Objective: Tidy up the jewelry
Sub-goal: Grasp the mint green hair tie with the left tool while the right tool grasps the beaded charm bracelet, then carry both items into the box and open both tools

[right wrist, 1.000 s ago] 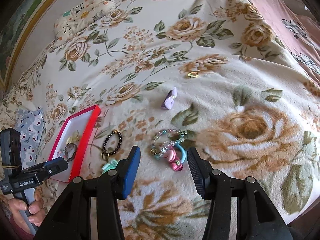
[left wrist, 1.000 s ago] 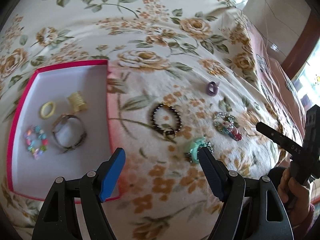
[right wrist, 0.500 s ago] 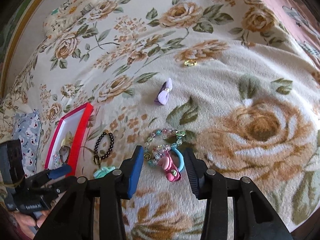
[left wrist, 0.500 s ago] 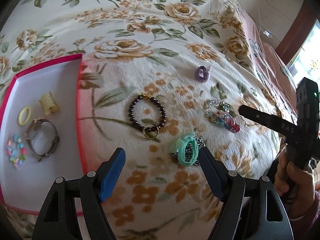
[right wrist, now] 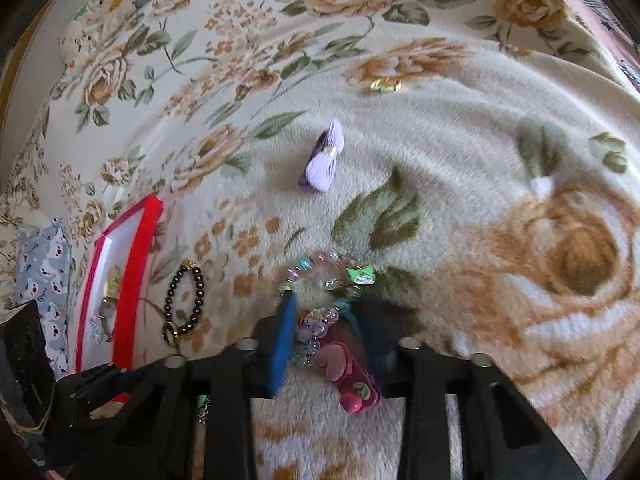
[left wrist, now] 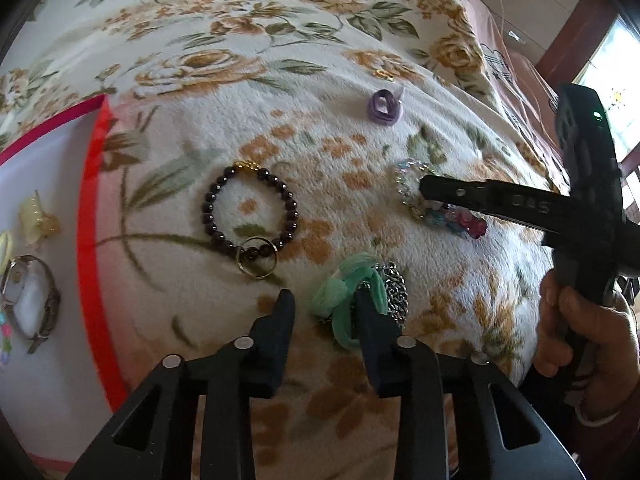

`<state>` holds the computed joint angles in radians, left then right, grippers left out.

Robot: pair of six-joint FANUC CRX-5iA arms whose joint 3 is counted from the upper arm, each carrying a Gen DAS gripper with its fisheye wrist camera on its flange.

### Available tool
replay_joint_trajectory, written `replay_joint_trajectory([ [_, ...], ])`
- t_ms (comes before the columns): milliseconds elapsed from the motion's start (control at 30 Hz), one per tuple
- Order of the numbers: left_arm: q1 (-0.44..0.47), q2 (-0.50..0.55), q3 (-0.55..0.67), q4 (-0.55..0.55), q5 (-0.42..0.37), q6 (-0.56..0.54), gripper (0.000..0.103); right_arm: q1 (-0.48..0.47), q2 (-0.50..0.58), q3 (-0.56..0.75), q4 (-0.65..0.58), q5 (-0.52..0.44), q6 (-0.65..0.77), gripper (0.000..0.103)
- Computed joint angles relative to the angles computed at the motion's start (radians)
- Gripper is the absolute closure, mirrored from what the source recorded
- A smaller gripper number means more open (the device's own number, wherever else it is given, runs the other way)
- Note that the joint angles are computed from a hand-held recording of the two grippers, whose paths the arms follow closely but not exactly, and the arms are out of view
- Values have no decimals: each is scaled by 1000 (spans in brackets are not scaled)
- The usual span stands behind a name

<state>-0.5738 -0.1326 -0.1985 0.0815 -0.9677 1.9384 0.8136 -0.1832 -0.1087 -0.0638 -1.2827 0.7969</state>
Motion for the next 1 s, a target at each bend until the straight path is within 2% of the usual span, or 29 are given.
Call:
replay_joint_trajectory([
  [100,15,-11,-30,42,35,-44,89,16,-2,-12,29,12,-1,87],
  [200,26,-27,-50,55,54,-60,93,33,-10,-19,55,24,4,88],
  [233,27,-35,-55,54,55,-57,94,35,-11,-20,58,28,6,88],
  [267,28,-42,-59,51,56,-52,94,40,-16,-22,63,34,5,93],
  [700,67,-194,-117,20,31,18,94,79,-52,-7,68,92,20,93],
  [1000,92,-269,-165,33,8,43,94,95,-58,-17,21,60,20,93],
])
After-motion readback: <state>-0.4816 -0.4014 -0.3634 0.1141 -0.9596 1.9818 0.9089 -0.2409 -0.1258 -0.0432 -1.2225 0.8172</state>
